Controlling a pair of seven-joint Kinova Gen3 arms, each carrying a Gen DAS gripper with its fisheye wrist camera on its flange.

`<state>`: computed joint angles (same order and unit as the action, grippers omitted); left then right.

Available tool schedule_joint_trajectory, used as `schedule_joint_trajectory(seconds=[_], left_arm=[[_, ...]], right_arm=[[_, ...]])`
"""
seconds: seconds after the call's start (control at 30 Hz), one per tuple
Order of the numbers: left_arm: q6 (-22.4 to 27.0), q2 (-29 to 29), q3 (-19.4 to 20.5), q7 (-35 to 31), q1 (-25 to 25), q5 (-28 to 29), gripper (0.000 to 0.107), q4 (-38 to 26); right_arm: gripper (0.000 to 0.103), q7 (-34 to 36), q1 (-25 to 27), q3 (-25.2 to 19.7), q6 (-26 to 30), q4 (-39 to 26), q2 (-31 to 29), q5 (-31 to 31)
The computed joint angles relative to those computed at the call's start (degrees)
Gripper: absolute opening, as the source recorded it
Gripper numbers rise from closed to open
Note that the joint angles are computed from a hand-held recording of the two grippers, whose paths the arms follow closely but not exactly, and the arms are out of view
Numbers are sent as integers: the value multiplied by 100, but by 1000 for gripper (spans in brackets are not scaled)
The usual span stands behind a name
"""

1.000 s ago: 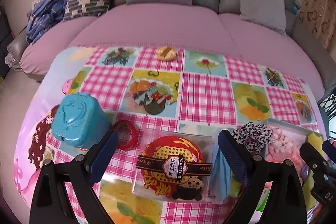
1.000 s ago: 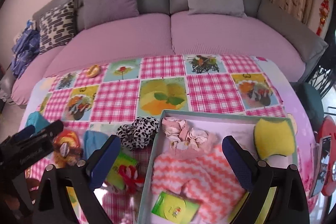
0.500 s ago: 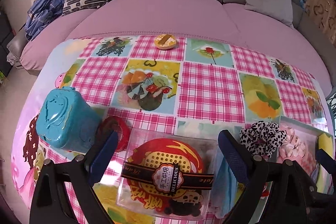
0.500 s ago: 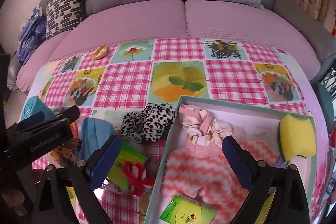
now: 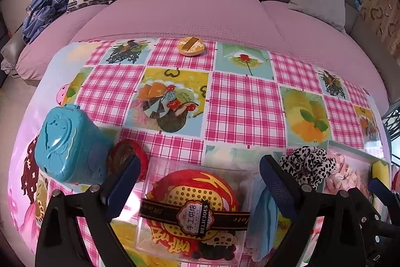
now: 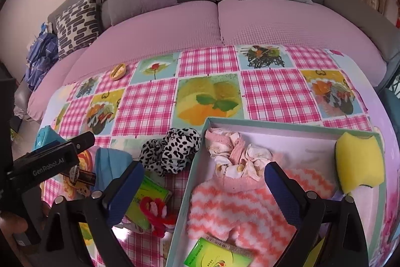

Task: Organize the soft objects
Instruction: 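Move the left tool to the blue face mask while the right tool approaches the leopard scrunchie, then grasp the leopard scrunchie with the right tool while the left tool grasps the blue mask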

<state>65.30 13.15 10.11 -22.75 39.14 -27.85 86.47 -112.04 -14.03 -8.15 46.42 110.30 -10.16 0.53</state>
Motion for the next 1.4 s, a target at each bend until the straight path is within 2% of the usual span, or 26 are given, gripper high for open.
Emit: schedule_joint_trajectory(seconds=[0.2,0.3,0.4,0.5,0.53,0.7,0.77,1.0,1.07,1.3,1.4], left_arm=[[-343,-111,63,-304,-189,263,96,115],[-442,-63,113,-570,-187,351,96,103],[-587,-62,154,-913,-174,482,96,111],[-580,-22,160,-1089,-87,480,96,78],[-569,-13,157,-1141,-64,482,95,69],[-476,-48,97,-1136,45,368,95,65],[-503,-97,85,-1126,13,385,95,115],[-559,-125,102,-1174,-99,476,95,198],[-585,-138,102,-1170,-118,499,95,223],[-621,-141,110,-1152,-128,503,95,252],[-609,-132,113,-1145,-116,486,95,241]], right_arm=[[96,118,-24,18,-280,74,-64,-43],[83,248,-48,84,-385,118,-42,-197],[78,384,-54,135,-427,146,12,-357],[64,409,-42,132,-479,180,54,-406],[64,477,-52,168,-507,196,62,-488],[55,741,-75,225,-641,265,118,-744],[54,873,-102,257,-674,277,166,-889],[42,1030,-127,230,-783,321,359,-1088],[34,990,-123,203,-790,324,402,-1069],[28,826,-135,148,-894,369,447,-956],[17,730,-147,113,-938,389,456,-873]])
